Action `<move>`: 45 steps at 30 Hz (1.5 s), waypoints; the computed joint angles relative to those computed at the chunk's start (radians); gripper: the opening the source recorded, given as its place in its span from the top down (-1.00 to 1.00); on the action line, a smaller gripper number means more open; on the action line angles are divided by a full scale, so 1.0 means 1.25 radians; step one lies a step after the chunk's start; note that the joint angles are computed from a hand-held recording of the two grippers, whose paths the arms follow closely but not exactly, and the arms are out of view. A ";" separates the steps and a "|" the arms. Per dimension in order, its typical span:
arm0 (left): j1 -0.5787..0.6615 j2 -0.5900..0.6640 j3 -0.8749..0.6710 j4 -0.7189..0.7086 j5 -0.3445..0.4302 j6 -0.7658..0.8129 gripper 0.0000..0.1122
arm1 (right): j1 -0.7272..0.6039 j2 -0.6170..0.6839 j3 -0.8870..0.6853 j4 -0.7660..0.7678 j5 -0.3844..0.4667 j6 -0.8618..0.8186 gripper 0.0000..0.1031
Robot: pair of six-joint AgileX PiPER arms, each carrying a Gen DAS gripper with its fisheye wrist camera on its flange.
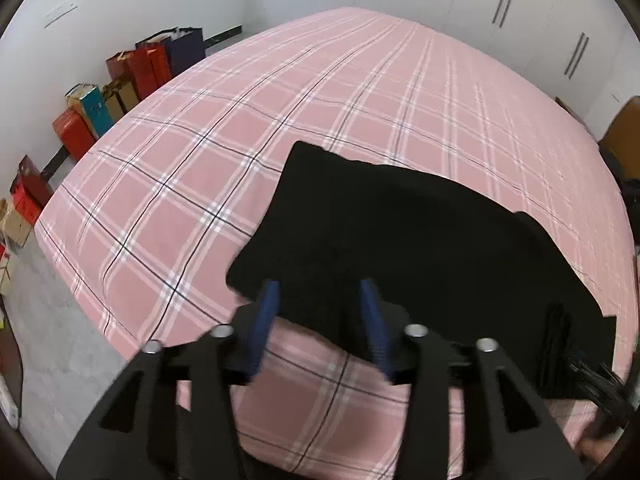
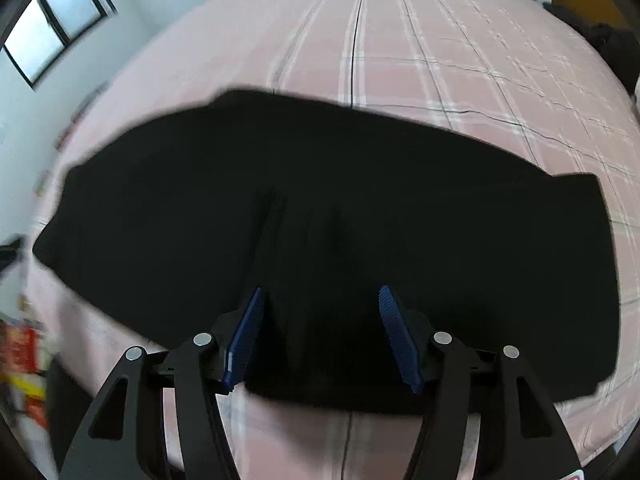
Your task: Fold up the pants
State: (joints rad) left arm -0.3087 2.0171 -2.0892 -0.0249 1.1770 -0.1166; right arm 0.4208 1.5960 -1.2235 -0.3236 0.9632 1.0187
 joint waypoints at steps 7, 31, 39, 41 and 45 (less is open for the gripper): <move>0.032 -0.016 0.068 -0.070 -0.043 0.053 0.11 | -0.048 0.006 -0.141 0.070 0.008 -0.064 0.69; 0.131 0.100 0.006 -0.230 -0.051 0.029 -0.29 | 0.014 0.257 -0.389 0.041 0.149 -0.111 0.06; 0.152 0.201 -0.033 -0.286 -0.119 -0.061 -0.43 | 0.133 0.095 -0.223 -0.039 0.124 0.017 -0.66; 0.142 0.204 -0.038 -0.263 -0.134 -0.088 -0.39 | 0.141 0.041 -0.139 -0.012 0.089 0.046 -0.66; 0.142 0.225 -0.081 -0.299 -0.117 -0.078 0.51 | 0.183 0.000 -0.059 0.006 0.082 0.116 -0.66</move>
State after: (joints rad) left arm -0.1311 2.2986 -2.1903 -0.3984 1.0310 -0.2142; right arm 0.6497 1.5964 -1.2978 -0.3158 1.0661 1.1633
